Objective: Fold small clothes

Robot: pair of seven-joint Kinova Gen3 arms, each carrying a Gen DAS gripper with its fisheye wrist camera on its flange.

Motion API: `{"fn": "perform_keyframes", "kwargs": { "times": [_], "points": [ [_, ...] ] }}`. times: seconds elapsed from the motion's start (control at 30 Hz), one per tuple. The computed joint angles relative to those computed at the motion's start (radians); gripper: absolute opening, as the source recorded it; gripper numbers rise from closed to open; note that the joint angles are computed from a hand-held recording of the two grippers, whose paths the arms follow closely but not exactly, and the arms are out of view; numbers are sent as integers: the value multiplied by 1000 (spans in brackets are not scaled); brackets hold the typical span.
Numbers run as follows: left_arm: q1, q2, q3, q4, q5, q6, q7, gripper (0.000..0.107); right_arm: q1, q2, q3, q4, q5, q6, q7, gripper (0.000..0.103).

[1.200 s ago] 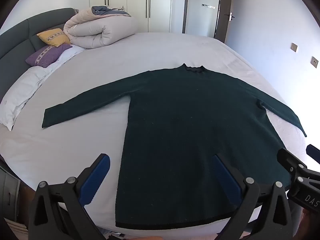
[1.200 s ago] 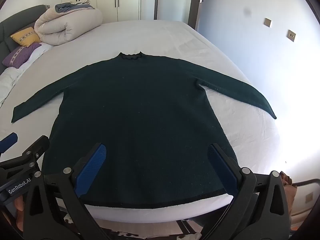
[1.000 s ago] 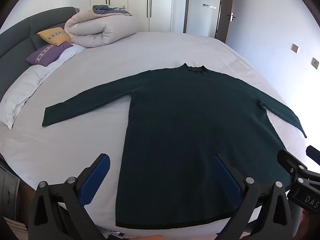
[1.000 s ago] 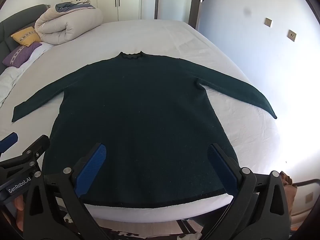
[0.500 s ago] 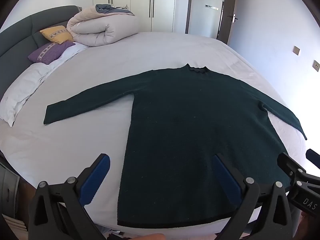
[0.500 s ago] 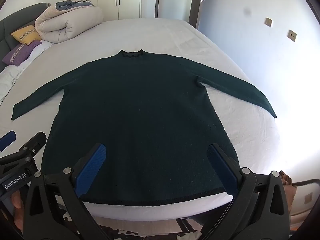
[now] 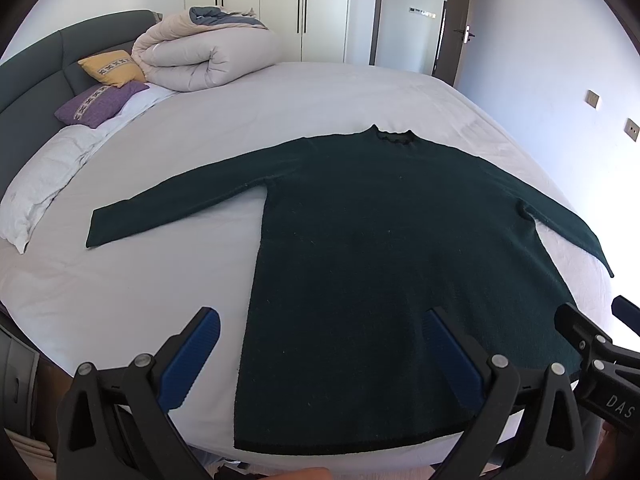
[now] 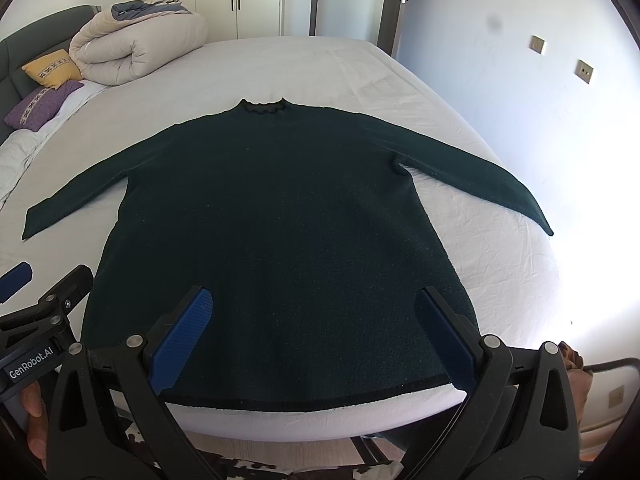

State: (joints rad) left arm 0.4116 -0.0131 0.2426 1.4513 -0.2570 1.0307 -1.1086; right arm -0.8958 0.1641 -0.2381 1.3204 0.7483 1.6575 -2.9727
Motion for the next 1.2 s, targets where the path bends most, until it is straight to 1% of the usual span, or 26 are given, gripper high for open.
{"fn": "perform_keyframes", "kwargs": {
  "times": [0.93, 1.2],
  "points": [
    [-13, -6, -6, 14, 27, -5, -23, 103, -7, 10, 6, -8, -4, 8, 1, 103],
    [-8, 0, -3, 6, 17, 1, -13, 103, -8, 10, 5, -6, -4, 9, 1, 103]
  ]
}}
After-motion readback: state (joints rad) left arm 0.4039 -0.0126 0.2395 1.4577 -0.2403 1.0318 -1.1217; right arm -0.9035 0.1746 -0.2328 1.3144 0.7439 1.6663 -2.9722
